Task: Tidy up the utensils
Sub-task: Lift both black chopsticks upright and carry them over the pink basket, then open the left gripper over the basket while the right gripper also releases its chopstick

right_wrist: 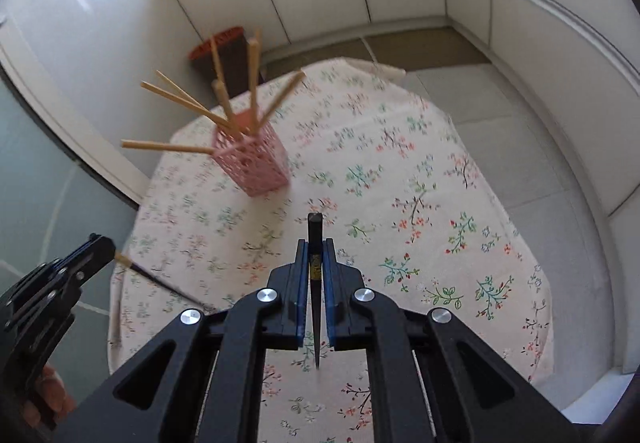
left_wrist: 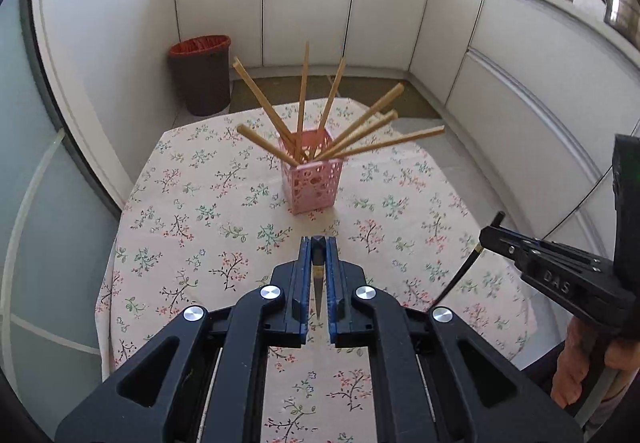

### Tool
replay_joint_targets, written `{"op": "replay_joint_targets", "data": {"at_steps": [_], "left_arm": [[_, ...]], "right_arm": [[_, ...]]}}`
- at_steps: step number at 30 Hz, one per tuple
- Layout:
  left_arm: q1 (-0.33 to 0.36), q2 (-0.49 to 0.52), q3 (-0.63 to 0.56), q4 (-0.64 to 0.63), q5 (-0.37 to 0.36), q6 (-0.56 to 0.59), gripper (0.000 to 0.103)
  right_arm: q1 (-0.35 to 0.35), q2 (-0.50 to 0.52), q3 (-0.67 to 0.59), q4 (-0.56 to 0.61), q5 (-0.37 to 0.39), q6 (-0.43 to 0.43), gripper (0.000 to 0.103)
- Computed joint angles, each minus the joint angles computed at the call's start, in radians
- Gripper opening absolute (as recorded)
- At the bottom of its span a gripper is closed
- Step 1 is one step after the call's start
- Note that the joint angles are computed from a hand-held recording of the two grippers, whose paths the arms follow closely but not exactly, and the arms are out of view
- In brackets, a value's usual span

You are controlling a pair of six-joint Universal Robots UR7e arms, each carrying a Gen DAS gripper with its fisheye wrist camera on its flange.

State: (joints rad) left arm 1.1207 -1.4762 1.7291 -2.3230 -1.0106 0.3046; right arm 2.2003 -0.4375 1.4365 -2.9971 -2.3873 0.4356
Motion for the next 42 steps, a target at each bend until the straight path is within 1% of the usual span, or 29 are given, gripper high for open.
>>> {"op": "replay_joint_targets", "data": {"at_steps": [4,5,11,14,17,22,25,28,29,30,31,33,36,38,39,42], "left_arm": [[-0.022,-0.008,-0.061,0.019,-0.036,-0.033,0.006],[-0.028,-0.004,-0.079,0.021,-0.043,-0.036,0.006],[-0.065,0.044,-0.192,0.033,-0.051,-0.022,0.006],[-0.077,0.067,-0.234,0.027,-0.062,-0.015,0.006],[-0.094,0.096,-0.266,-0.010,-0.052,0.001,0.006],[-0.107,0.167,-0.323,-0.075,-0.030,0.035,0.006],[-0.095,0.229,-0.367,-0.094,-0.018,0.044,0.006],[-0.069,0.295,-0.401,-0.124,-0.004,0.049,0.007],[-0.055,0.319,-0.417,-0.115,-0.011,0.040,0.007],[-0.038,0.340,-0.430,-0.102,-0.023,0.022,0.010],[-0.024,0.354,-0.435,-0.094,-0.034,0.015,0.024],[-0.003,0.358,-0.425,-0.110,-0.057,-0.001,0.039],[0.016,0.335,-0.407,-0.166,-0.099,-0.009,0.044],[0.023,0.319,-0.412,-0.178,-0.120,-0.018,0.046],[0.026,0.311,-0.420,-0.165,-0.133,-0.027,0.046],[0.030,0.282,-0.432,-0.084,-0.131,-0.054,0.048]], "right_arm": [[0.042,-0.048,0.003,-0.084,-0.010,-0.096,0.007],[0.054,-0.061,0.002,-0.092,-0.008,-0.107,0.007],[0.080,-0.104,-0.086,-0.066,0.079,-0.166,0.007],[0.084,-0.104,-0.137,-0.069,0.118,-0.195,0.007],[0.089,-0.070,-0.215,-0.088,0.106,-0.240,0.007],[0.069,0.007,-0.363,-0.098,0.086,-0.318,0.007],[0.054,0.053,-0.450,-0.066,0.071,-0.337,0.007],[0.028,0.092,-0.508,-0.045,0.073,-0.349,0.007],[0.019,0.102,-0.520,-0.037,0.074,-0.350,0.007],[0.008,0.114,-0.536,-0.028,0.080,-0.347,0.007],[-0.002,0.121,-0.542,-0.025,0.087,-0.346,0.007],[-0.018,0.144,-0.571,-0.002,0.094,-0.348,0.007],[-0.034,0.178,-0.609,0.011,0.096,-0.370,0.007],[-0.041,0.190,-0.623,0.019,0.099,-0.367,0.007],[-0.043,0.193,-0.625,0.018,0.104,-0.364,0.007],[-0.045,0.192,-0.617,0.004,0.118,-0.365,0.007]]}}
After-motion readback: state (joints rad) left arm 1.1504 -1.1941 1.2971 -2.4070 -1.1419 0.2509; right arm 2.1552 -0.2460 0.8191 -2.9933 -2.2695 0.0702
